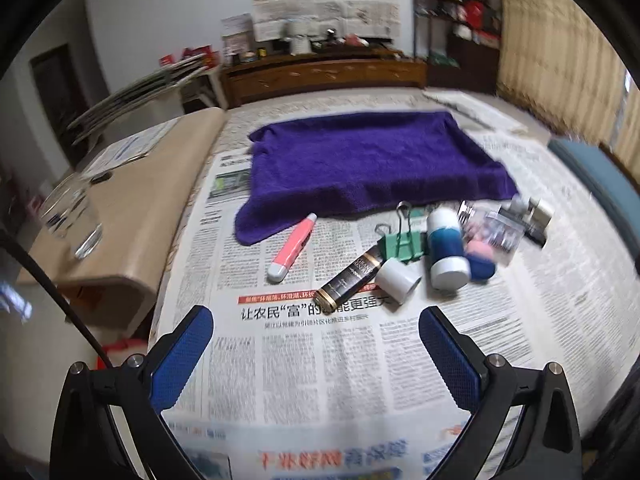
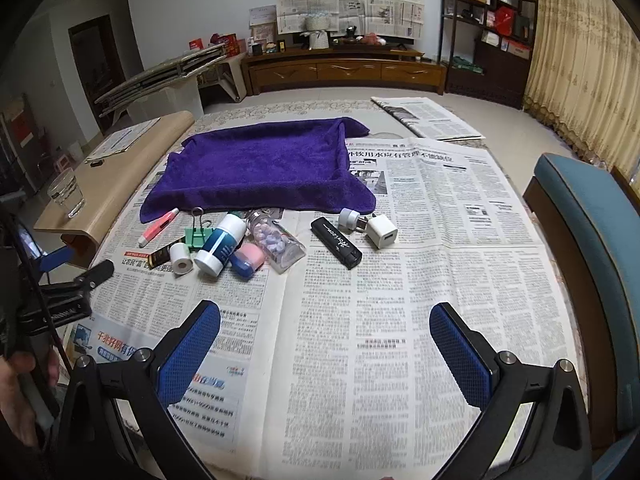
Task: Organize rigid objects
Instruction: 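Grasp the black-and-gold Grand Reserve bottle with the left tool while the right tool reaches toward the white charger, then grasp the white USB charger cube with the right tool while the left tool holds the bottle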
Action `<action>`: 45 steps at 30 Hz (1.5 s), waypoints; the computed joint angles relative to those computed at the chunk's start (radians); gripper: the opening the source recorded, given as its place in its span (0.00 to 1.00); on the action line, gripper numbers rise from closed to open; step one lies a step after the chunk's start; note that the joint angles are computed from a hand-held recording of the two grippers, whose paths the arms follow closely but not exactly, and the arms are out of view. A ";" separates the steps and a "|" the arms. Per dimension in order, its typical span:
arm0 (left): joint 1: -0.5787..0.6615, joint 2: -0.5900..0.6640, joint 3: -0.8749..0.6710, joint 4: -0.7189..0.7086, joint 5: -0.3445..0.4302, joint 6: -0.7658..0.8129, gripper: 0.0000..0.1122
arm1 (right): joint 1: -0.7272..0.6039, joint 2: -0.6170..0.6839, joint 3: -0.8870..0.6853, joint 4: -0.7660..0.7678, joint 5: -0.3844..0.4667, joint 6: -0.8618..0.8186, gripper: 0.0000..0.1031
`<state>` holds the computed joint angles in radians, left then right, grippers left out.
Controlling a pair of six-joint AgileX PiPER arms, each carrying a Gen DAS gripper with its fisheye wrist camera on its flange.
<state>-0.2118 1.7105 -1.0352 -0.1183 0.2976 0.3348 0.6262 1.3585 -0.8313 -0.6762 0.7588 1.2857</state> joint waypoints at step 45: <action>0.085 0.414 -0.453 -0.505 0.433 0.885 0.20 | -0.528 0.457 -0.170 0.340 -0.421 -0.876 0.62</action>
<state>-0.1266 2.1241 -1.4881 -0.6231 0.7301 1.2201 0.0982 1.8159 -1.0014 -0.3359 0.3383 0.4092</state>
